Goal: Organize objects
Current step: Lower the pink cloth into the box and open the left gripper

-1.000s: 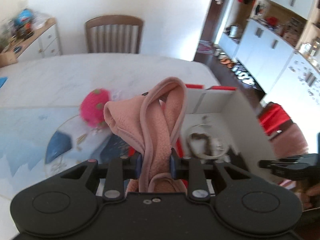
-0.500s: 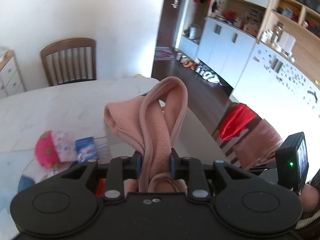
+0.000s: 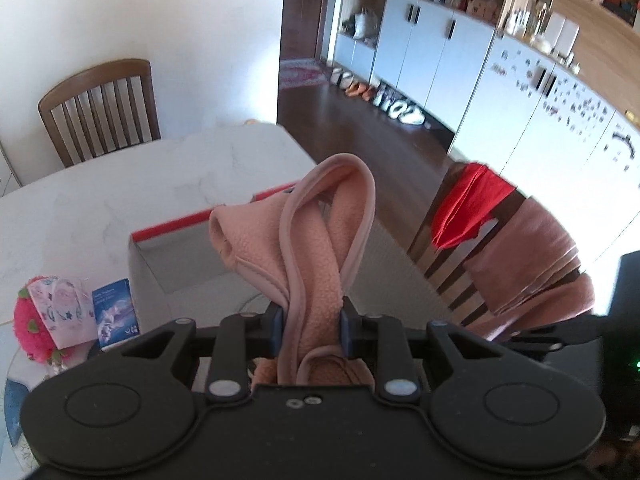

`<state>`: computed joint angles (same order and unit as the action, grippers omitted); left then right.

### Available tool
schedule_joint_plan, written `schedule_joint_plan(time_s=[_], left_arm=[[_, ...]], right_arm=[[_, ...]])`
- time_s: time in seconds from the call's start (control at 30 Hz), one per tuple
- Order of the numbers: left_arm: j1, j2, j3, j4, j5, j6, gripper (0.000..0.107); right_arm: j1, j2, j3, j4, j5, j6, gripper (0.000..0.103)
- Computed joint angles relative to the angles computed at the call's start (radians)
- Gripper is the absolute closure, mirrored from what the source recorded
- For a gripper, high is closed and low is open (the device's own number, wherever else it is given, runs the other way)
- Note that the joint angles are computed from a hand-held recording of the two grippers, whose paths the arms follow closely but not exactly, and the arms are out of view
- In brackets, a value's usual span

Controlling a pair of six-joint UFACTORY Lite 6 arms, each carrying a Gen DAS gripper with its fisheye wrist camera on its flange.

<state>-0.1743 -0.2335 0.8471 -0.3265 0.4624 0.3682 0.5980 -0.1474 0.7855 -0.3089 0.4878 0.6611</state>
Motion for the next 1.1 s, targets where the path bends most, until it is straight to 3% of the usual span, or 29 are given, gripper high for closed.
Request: schedule_joint_plan(time_s=[0.47, 0.9, 1.1], left_arm=[[-0.052, 0.208, -0.027, 0.386, -0.072, -0.349, 0.082], [-0.024, 0.255, -0.041, 0.338, -0.051, -0.267, 0.078], [0.034, 0.224, -0.056, 0.227, -0.040, -0.147, 0.063]], right_arm=[[-0.003, 0.013, 0.008, 0.000, -0.004, -0.002, 0.099], [-0.002, 0.018, 0.010, 0.000, -0.007, 0.001, 0.099], [-0.001, 0.020, 0.011, -0.001, -0.007, 0.003, 0.099]])
